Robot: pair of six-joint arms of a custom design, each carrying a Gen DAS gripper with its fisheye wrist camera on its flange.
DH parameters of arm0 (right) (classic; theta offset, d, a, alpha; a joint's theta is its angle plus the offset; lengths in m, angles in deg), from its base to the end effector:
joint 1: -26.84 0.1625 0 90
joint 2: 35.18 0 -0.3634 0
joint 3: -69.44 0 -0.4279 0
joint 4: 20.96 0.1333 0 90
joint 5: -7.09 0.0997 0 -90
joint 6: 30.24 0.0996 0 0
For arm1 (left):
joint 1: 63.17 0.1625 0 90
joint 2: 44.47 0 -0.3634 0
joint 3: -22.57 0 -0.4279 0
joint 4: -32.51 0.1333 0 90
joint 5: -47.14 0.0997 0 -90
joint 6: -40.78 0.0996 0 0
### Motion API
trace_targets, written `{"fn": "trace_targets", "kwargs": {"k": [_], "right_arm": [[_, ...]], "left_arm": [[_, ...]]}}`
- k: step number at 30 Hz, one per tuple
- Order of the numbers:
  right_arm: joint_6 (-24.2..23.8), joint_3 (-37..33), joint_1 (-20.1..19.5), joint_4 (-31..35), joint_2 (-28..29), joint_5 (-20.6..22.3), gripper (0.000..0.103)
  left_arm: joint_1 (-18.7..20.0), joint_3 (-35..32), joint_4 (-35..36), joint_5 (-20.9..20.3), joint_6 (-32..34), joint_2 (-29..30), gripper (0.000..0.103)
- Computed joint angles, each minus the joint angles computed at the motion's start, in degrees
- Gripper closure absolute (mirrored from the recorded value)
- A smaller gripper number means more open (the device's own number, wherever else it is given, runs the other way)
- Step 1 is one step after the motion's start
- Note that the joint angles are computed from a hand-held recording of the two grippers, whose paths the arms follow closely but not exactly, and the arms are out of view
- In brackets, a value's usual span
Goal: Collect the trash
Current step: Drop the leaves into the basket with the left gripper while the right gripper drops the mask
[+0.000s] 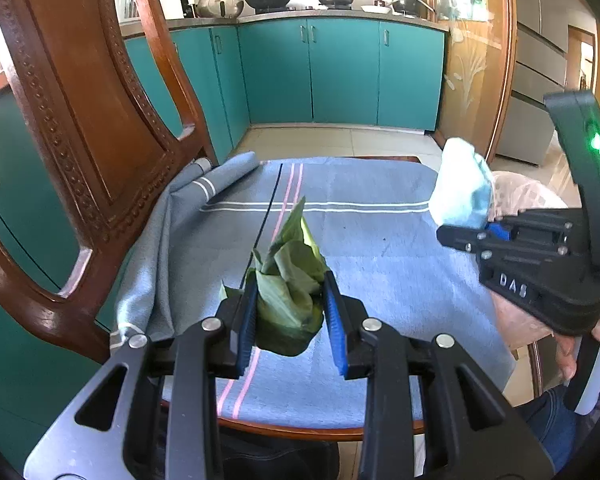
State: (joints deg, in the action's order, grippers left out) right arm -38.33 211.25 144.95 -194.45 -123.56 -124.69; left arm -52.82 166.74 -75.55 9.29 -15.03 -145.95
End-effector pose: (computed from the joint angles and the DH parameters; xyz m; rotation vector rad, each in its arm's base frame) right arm 0.2422 -0.3113 0.1678 0.5116 -2.3564 0.7934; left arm -0.2643 -0.2637 0.1314 0.7105 2.1844 -0.8454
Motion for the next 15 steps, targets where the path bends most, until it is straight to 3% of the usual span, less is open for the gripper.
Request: {"fn": "trace_targets", "kwargs": {"k": [9, 15], "right_arm": [[-0.04, 0.51, 0.6, -1.25, -0.67, 0.93, 0.092], [-0.26, 2.45, 1.47, -3.01, -5.65, 1.56, 0.092]], "left_arm": [[-1.06, -0.4, 2.14, 0.35, -1.0, -1.34, 0.071], [-1.17, 0.03, 0.17, 0.16, 0.2, -2.02, 0.071]]}}
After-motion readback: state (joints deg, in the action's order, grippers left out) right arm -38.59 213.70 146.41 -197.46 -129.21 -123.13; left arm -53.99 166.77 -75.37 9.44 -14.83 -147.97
